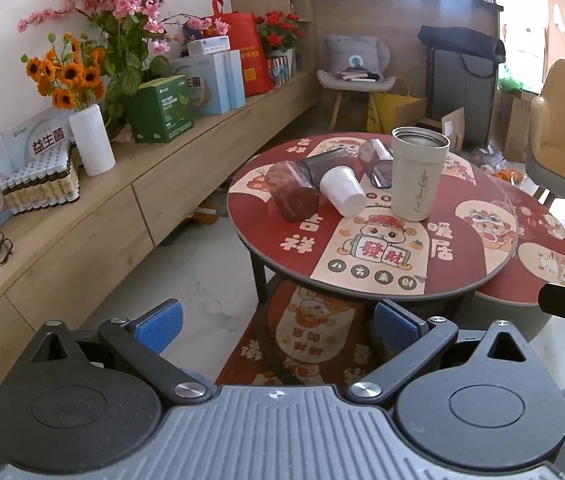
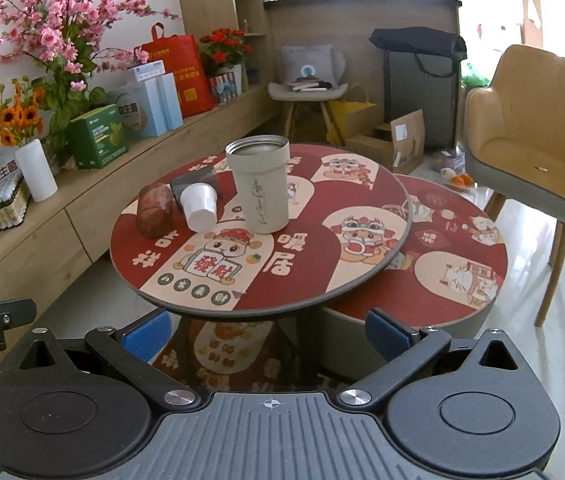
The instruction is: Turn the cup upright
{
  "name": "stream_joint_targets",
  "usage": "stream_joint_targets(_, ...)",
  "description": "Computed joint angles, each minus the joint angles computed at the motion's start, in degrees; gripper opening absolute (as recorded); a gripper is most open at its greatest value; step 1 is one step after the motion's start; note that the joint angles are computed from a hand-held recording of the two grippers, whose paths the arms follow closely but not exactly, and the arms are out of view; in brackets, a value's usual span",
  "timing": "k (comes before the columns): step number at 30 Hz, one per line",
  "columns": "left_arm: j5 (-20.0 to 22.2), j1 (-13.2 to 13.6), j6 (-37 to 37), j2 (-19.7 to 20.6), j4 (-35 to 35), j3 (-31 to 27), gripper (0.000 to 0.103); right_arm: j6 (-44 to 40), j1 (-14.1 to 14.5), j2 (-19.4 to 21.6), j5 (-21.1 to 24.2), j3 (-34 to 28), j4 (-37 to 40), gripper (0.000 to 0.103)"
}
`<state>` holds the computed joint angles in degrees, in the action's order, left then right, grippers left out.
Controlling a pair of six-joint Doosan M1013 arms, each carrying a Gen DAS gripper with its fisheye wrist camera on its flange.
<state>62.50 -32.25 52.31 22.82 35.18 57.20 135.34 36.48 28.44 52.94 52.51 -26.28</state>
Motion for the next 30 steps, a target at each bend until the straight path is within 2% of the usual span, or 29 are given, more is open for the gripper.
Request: stream_joint_targets(30,-0.6,0.1,0.2,-0.4,-0.4,0.6,0.103,0.3,0.1,-0.1,0.1,0.3,0.0,0.103)
